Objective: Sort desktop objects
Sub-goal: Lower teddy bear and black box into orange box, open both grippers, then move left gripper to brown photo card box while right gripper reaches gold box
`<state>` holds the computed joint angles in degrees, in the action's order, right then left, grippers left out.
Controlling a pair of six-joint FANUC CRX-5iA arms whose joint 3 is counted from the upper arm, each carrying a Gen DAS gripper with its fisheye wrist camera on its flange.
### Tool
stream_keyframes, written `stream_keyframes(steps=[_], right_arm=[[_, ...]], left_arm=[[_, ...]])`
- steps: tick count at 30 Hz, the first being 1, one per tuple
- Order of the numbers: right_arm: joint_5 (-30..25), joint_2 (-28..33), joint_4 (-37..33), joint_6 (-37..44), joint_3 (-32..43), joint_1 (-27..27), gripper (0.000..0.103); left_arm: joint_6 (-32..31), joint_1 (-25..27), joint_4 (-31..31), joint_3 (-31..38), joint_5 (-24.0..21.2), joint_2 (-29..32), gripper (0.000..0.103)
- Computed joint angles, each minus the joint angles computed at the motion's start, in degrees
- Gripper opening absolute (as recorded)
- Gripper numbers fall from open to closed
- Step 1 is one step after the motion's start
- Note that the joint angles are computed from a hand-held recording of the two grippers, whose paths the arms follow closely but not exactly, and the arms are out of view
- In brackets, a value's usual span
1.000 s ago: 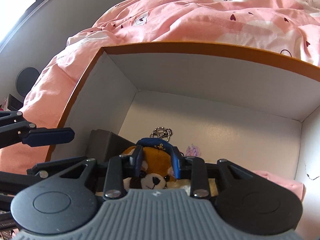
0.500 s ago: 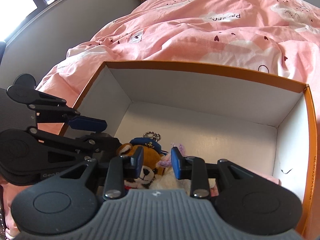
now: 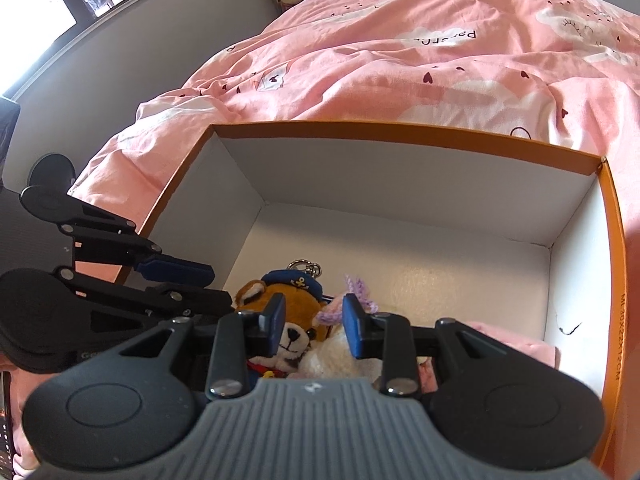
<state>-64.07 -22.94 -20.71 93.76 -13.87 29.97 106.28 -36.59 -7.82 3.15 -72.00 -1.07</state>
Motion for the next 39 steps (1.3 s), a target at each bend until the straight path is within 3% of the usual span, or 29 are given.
stream_keyframes(steps=[14, 19, 25, 29, 33, 39], right_arm=[[2.28, -13.14, 2.11, -1.68, -4.72, 2.52, 0.042], [-0.65, -16.92, -0.52, -1.64, -4.79, 0.80, 0.048], [-6.03, -20.68, -0.71, 0.09, -5.99, 1.75, 0.048], [-9.22, -23.64, 1.54, 0.77, -7.70, 5.23, 0.049], [-13.66, -24.86, 2.27, 2.84, -8.49, 7.59, 0.052], [-18.84, -27.49, 8.44, 1.37, -10.66, 18.67, 0.060]], left_arm=[[14.12, -10.23, -11.35, 0.83, -0.46, -9.46, 0.026], [19.76, -14.63, -12.43, -1.37, 0.23, -12.45, 0.026], [28.25, -19.99, -14.68, -2.66, -2.36, -12.98, 0.027], [33.52, -23.71, -16.53, -2.46, -5.56, -11.47, 0.027], [37.14, -24.94, -14.15, -4.21, -5.50, -11.16, 0.027], [37.86, -26.70, -12.83, -5.19, -6.75, -10.16, 0.027]])
